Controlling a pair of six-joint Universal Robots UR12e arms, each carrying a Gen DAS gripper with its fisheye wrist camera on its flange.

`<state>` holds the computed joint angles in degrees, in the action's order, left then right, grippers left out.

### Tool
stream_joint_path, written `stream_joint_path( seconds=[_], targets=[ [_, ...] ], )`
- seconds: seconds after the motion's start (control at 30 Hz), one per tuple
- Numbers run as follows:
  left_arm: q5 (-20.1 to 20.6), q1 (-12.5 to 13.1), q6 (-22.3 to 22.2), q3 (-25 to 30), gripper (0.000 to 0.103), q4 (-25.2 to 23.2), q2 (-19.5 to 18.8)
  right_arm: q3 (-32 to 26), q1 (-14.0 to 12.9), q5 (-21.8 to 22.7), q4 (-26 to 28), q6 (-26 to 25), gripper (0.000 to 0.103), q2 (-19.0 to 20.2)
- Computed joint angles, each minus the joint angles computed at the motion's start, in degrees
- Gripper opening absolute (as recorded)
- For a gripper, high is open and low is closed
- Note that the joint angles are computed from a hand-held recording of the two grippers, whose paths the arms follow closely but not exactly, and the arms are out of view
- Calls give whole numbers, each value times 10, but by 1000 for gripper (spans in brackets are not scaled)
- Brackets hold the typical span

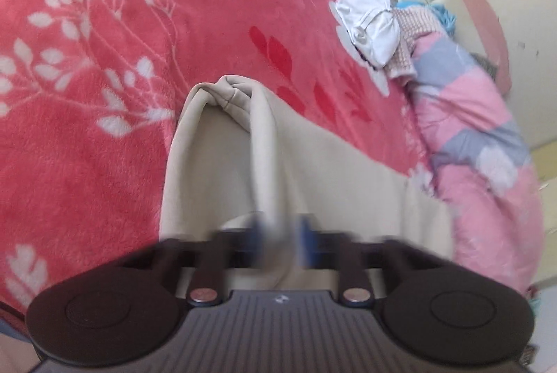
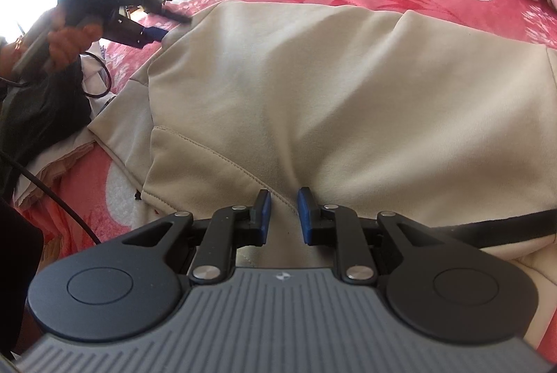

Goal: Fold clothes

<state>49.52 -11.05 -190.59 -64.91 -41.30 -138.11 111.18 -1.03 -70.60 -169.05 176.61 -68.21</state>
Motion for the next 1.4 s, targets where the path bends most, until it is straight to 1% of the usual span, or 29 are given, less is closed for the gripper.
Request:
stream_joint_path(
  seconds=[0.03,0.07,0.1,0.13,0.17,0.2,0.3,0.37,0.4,0.47,0.53,0.6,0.63,0.7,0.77,0.8,0.83,0.87,0.93,1.0,1.03,1.1,1.13,1.17,1.2,1.23,1.27,1.33,1.4],
  targets=[
    [0,2,-30,-9,5,25,2,-1,0,-1,1,0,16,0],
    [10,4,-43,-9,6,25,2,-1,0,-1,1,1,16,0],
    [23,4,-48,-8,8,20,3,0,1,-2,0,3,16,0],
    [37,4,-52,-7,16,17,4,0,1,-2,-2,5,16,0],
    [51,4,-56,-5,18,13,5,1,1,-3,-5,7,16,0],
    [61,3,-47,-8,16,30,8,1,1,-3,-5,9,16,0],
    [87,-9,-1,-11,24,117,16,1,2,-4,-5,10,16,0],
    [80,-19,13,1,33,170,8,0,0,1,-3,9,17,0],
    [65,-23,18,12,35,180,1,0,-2,5,-1,10,18,0],
    [38,-34,50,37,37,153,-15,-2,-5,13,6,13,19,0],
    [52,-46,88,50,37,107,-24,-6,-11,29,19,21,19,-3],
    [91,-56,116,52,36,68,-29,-6,-23,49,10,56,19,-9],
    [118,-60,125,50,34,53,-30,-3,-31,51,-20,86,20,-12],
    [119,-56,107,38,31,54,-30,2,-49,34,-84,155,25,-15],
    [105,-49,87,25,28,69,-27,0,-63,-37,-132,219,42,-15],
    [103,-48,84,23,27,70,-26,-7,-69,-81,-136,239,46,-12],
    [102,-47,85,21,26,72,-25,-18,-74,-116,-119,252,51,-7],
    [103,-47,86,20,26,73,-25,-31,-80,-151,-100,266,51,-1],
    [108,-49,95,19,26,78,-25,-53,-93,-173,-70,303,53,14],
    [113,-50,102,17,26,83,-24,-71,-106,-171,-52,354,53,30],
    [115,-50,103,16,26,85,-24,-79,-114,-151,-52,368,54,39],
    [118,-50,101,14,24,89,-23,-96,-126,-102,-27,391,54,54],
    [119,-50,98,13,21,90,-24,-103,-135,-62,-13,395,53,62],
    [120,-50,94,13,18,91,-24,-108,-140,-27,1,405,43,69],
    [121,-50,91,13,16,92,-25,-108,-142,-9,0,410,27,73],
    [121,-49,86,13,12,93,-25,-108,-142,-1,-1,415,7,77],
    [119,-47,80,12,9,93,-25,-102,-137,-16,-16,404,5,73],
    [115,-45,69,12,5,92,-26,-90,-120,-71,-43,376,4,62],
    [111,-43,62,11,3,93,-27,-78,-107,-118,-69,364,3,52]
  ],
)
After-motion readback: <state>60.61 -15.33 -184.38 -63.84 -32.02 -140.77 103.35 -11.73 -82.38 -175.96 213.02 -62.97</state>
